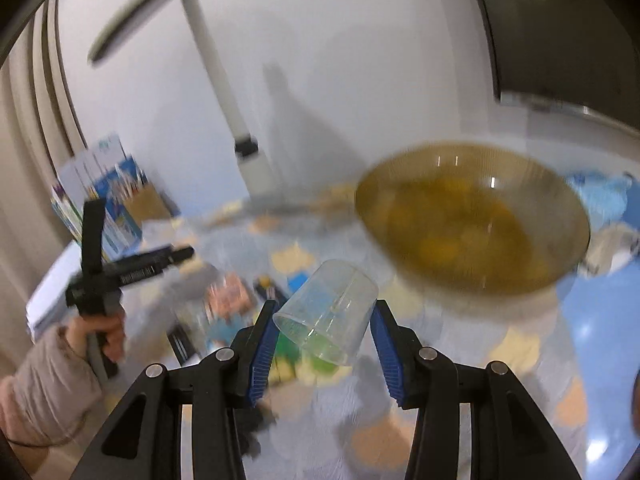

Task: Organize rigid objects
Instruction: 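Carry both held items over the amber glass bowl and open both tools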

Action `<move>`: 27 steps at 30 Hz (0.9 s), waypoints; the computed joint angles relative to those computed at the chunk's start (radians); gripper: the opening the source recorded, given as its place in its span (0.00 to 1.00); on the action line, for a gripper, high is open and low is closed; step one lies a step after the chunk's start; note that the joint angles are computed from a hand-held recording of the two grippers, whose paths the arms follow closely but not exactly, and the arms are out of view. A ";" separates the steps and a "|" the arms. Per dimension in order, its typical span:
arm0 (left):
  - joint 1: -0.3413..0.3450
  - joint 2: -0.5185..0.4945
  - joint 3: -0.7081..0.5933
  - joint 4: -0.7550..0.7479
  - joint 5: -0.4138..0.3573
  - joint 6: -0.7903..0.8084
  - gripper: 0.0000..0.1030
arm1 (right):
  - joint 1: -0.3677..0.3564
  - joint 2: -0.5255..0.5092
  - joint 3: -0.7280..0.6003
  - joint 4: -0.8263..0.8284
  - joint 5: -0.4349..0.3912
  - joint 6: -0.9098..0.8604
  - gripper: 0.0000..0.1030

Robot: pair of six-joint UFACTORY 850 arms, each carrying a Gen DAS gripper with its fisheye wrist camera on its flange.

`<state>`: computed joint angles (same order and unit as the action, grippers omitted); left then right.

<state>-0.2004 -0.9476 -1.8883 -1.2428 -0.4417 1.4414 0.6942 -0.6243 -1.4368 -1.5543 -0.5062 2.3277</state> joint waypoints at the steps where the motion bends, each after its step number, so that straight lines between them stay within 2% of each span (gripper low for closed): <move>1: -0.016 0.008 -0.003 -0.011 -0.005 0.020 0.56 | -0.012 0.009 0.004 -0.011 0.007 0.001 0.44; 6: -0.088 0.006 -0.061 -0.013 -0.061 0.030 0.56 | -0.072 0.023 -0.012 0.015 0.020 -0.075 0.44; 11: -0.171 -0.040 -0.159 0.021 -0.120 0.003 0.56 | -0.151 0.053 0.033 -0.104 0.069 0.096 0.44; 14: -0.212 -0.105 -0.274 0.163 -0.176 -0.166 0.56 | -0.192 0.056 0.046 -0.117 0.090 0.118 0.44; 18: -0.249 -0.152 -0.338 0.227 -0.191 -0.231 0.56 | -0.227 0.045 0.044 -0.096 0.116 0.096 0.44; 21: -0.258 -0.182 -0.378 0.260 -0.222 -0.266 0.57 | -0.247 0.048 0.064 -0.176 0.133 0.190 0.45; 22: -0.261 -0.185 -0.383 0.271 -0.223 -0.276 0.60 | -0.254 0.048 0.067 -0.188 0.136 0.204 0.57; 23: -0.264 -0.191 -0.395 0.291 -0.228 -0.298 0.82 | -0.261 0.045 0.064 -0.174 0.152 0.193 0.89; 24: -0.266 -0.210 -0.432 0.342 -0.259 -0.353 0.99 | -0.272 0.042 0.057 -0.153 0.191 0.170 1.00; 26: -0.262 -0.208 -0.433 0.332 -0.290 -0.342 0.99 | -0.289 0.044 0.055 -0.176 0.266 0.184 1.00; 27: -0.259 -0.188 -0.398 0.306 -0.281 -0.307 0.99 | -0.291 0.042 0.052 -0.170 0.281 0.179 1.00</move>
<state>-0.4597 -1.1351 -2.2865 -0.9373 -0.7226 1.1343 0.4027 -0.5823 -1.3843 -1.7248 -0.2248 2.5067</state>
